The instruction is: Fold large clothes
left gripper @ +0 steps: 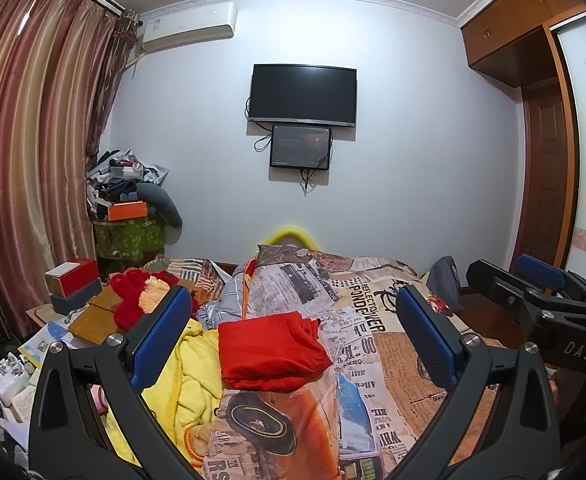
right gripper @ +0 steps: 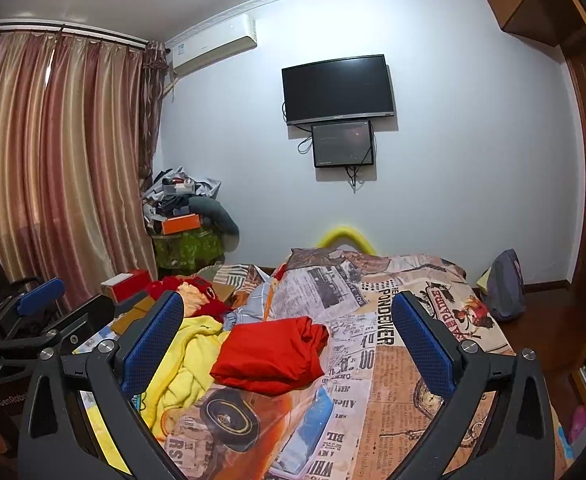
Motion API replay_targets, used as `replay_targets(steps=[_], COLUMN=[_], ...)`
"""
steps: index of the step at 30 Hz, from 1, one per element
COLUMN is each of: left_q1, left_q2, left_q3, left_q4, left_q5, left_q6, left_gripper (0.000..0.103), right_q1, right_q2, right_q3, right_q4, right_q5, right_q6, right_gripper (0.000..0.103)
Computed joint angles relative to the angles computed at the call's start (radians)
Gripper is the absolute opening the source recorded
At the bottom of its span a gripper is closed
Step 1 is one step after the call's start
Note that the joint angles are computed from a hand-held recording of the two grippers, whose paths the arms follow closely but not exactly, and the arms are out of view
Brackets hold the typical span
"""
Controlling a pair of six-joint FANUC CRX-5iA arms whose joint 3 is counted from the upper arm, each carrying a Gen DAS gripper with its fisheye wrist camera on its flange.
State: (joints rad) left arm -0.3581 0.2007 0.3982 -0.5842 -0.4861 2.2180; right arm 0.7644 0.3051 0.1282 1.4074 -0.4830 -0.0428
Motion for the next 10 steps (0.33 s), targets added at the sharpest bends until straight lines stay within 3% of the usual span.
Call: replay_targets(steps=[10], left_q1=[0.001], left_q2=[-0.006], left_q3=[-0.007], left_q4=[0.000], left_q5=[-0.006], left_q6=[0.006], left_gripper=[0.102], right_q1=[-0.003], right_q2=[-0.004], right_q3=[-0.005], right_q4=[-0.013], right_q5=[0.015], right_q6=[0.018], right_gripper=[0.103])
